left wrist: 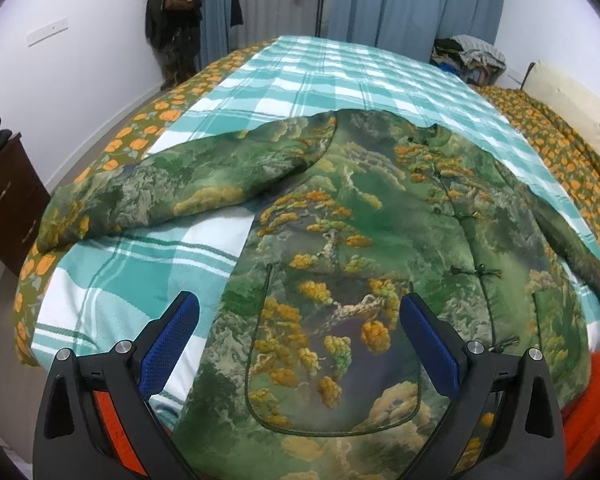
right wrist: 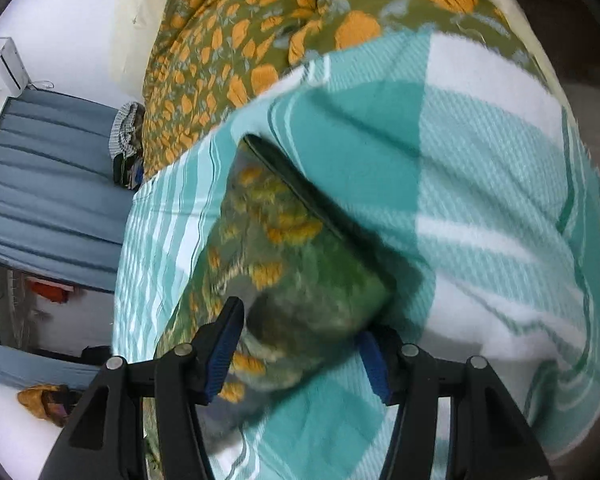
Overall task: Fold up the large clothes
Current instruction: 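Grasp the sleeve cuff nearest the right tool and lift it, then lay the held sleeve across the jacket front and open the right tool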
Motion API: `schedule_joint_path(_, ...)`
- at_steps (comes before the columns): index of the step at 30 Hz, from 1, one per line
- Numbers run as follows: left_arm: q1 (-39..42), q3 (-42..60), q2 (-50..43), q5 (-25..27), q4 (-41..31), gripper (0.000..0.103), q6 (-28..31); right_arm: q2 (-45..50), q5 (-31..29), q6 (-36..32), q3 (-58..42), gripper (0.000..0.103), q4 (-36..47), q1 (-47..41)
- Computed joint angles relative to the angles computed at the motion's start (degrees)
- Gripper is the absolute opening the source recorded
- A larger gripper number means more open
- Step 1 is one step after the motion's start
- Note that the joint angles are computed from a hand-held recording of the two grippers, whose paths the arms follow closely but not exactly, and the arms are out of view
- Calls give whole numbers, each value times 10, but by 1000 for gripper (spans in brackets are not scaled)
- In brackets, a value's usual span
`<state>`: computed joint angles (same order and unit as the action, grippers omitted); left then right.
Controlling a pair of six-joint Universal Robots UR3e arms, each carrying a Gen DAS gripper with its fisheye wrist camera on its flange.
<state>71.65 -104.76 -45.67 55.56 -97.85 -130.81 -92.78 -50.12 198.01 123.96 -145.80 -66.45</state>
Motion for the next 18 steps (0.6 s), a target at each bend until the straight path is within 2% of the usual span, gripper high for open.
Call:
schedule_joint_path(1, 0, -2, -1, 2, 2, 100, -1, -1, -21, -4, -12, 19, -1, 13)
schedule_joint_path(2, -1, -5, -2, 4, 5, 100, -4, -7, -32, -12, -23, 19, 1, 22)
schedule_joint_path(3, -3, -8, -3, 6, 9, 100, -7, -18, -44, -21, -37, 13, -2, 36)
schedule_joint_path(5, -15, -14, -8, 13, 23, 100, -18, -49, -51, -57, -53, 12, 6, 52)
schedule_joint_path(11, -70, -36, -21, 34, 77, 100, -60, -157, -18, -184, -127, 11, 69, 140)
schedule_joint_path(14, -84, -40, -18, 35, 79, 100, -66, -188, -43, -230, -166, 11, 74, 241)
schedule_joint_path(18, -87, -44, -10, 36, 68, 100, -55, -166, -139, -251, -192, 11, 33, 414)
